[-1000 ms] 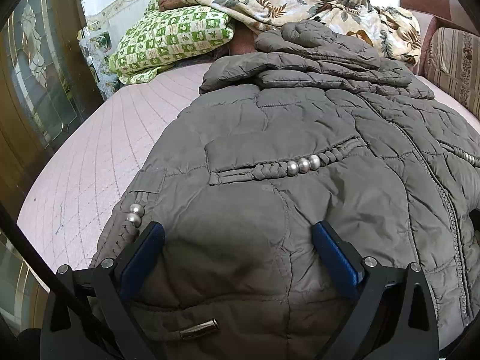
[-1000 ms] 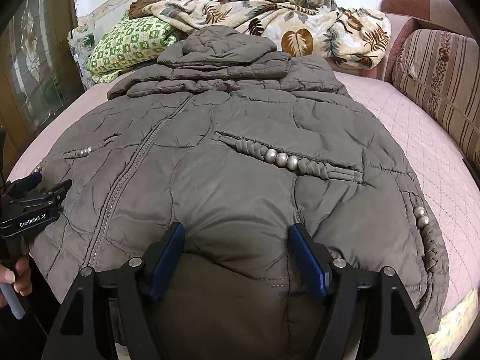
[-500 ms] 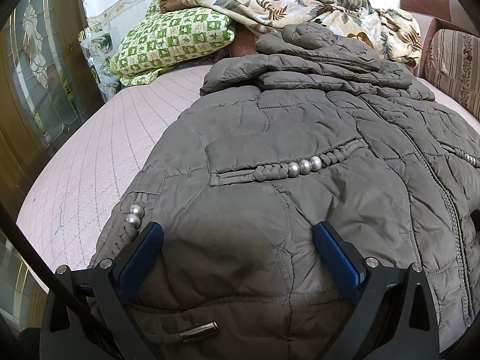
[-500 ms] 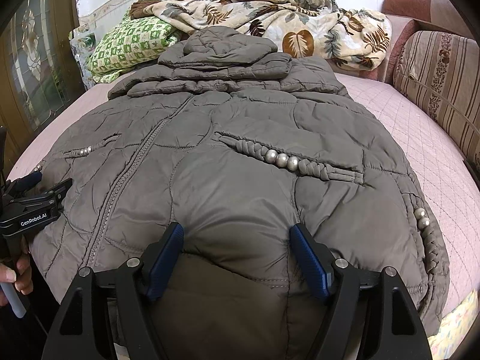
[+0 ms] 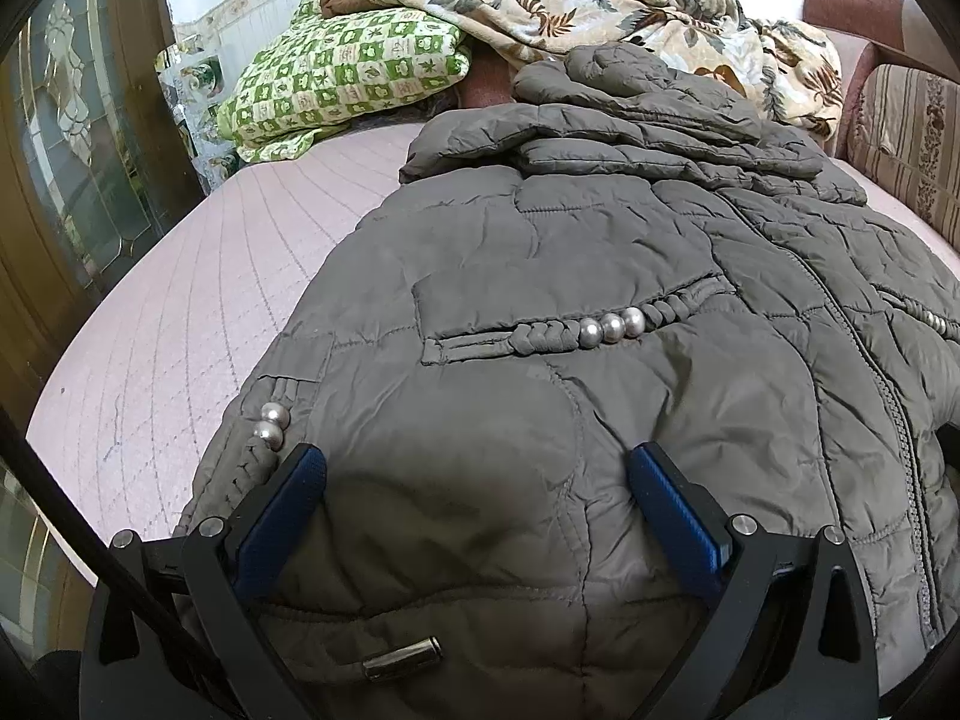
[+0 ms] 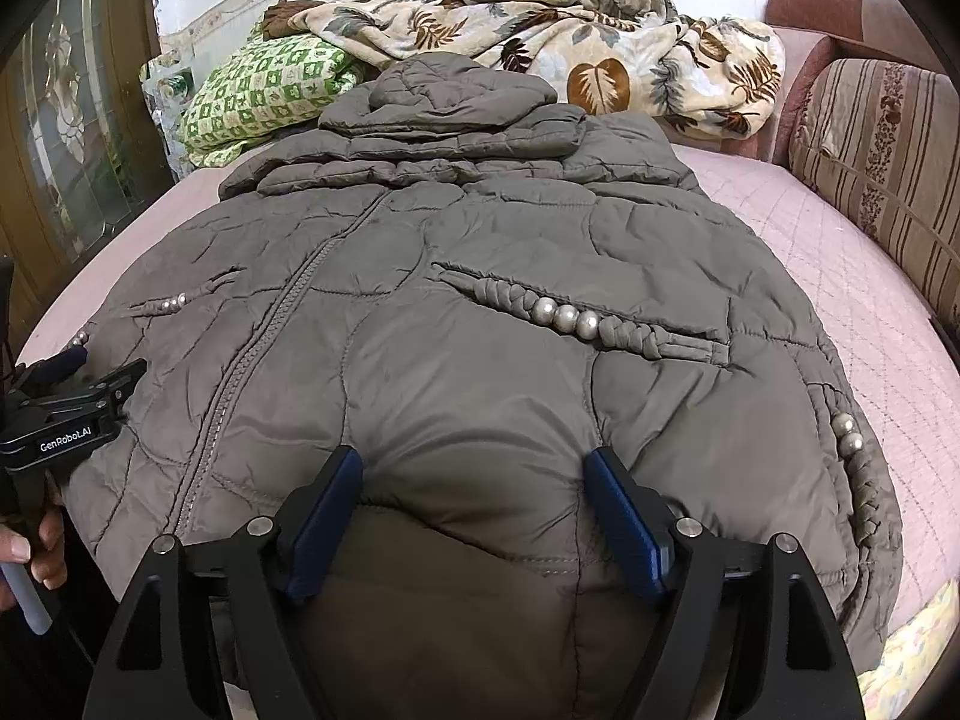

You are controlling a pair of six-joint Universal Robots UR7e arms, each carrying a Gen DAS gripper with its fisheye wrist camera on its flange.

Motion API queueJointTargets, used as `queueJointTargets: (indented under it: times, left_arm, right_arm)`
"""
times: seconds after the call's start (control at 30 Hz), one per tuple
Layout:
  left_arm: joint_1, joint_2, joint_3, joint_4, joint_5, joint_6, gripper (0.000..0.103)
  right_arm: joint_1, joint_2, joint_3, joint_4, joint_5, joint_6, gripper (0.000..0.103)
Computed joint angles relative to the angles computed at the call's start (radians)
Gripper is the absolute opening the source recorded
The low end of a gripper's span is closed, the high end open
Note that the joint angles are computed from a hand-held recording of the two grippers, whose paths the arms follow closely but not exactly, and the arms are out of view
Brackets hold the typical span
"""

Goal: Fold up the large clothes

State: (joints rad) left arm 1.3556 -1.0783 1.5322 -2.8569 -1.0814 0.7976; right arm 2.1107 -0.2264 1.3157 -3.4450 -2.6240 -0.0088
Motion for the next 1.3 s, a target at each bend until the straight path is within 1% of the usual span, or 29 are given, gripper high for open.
queueJointTargets:
  times: [0.13, 0.27, 0.3, 0.37, 0.4, 0.47, 0.57, 0.83, 1.13, 1.23, 1.3]
  left_arm:
    - [0.002, -0.003, 0.005, -0.008, -0.005, -0.008, 0.101]
    - [0.005, -0.005, 0.021, -0.044, -0.013, 0.001, 0.101]
    - [0.006, -0.006, 0.022, -0.047, -0.016, 0.002, 0.101]
    - [0.006, -0.005, 0.025, -0.057, -0.019, 0.005, 0.101]
    - [0.007, -0.005, 0.026, -0.062, -0.020, 0.007, 0.101]
    - [0.007, -0.007, 0.032, -0.074, -0.022, 0.011, 0.101]
    - [0.009, -0.007, 0.034, -0.079, -0.027, 0.014, 0.101]
    - [0.012, -0.009, 0.040, -0.098, -0.042, 0.027, 0.101]
    - [0.011, -0.008, 0.036, -0.090, -0.039, 0.025, 0.101]
    - [0.009, -0.014, 0.036, -0.074, -0.042, 0.030, 0.101]
    - [0.009, -0.025, 0.038, -0.059, -0.048, 0.026, 0.101]
  right_arm:
    - [-0.003, -0.004, 0.007, -0.002, 0.011, 0.001, 0.083]
    - [-0.005, -0.010, 0.014, 0.002, 0.026, 0.008, 0.087]
    - [-0.006, -0.012, 0.015, 0.005, 0.033, 0.009, 0.091]
    - [-0.008, -0.016, 0.021, 0.018, 0.053, 0.010, 0.097]
    - [-0.006, -0.008, 0.007, 0.027, 0.042, -0.001, 0.098]
    - [-0.005, 0.000, -0.003, 0.030, 0.032, -0.013, 0.098]
    - [-0.008, -0.005, 0.007, 0.016, 0.046, -0.014, 0.099]
    - [-0.007, -0.002, 0.006, 0.004, 0.046, -0.020, 0.099]
    - [0.000, -0.020, 0.041, -0.011, 0.077, -0.031, 0.099]
    - [0.008, -0.034, 0.069, -0.049, 0.100, -0.043, 0.099]
    - [0.014, -0.044, 0.091, -0.109, 0.126, -0.057, 0.099]
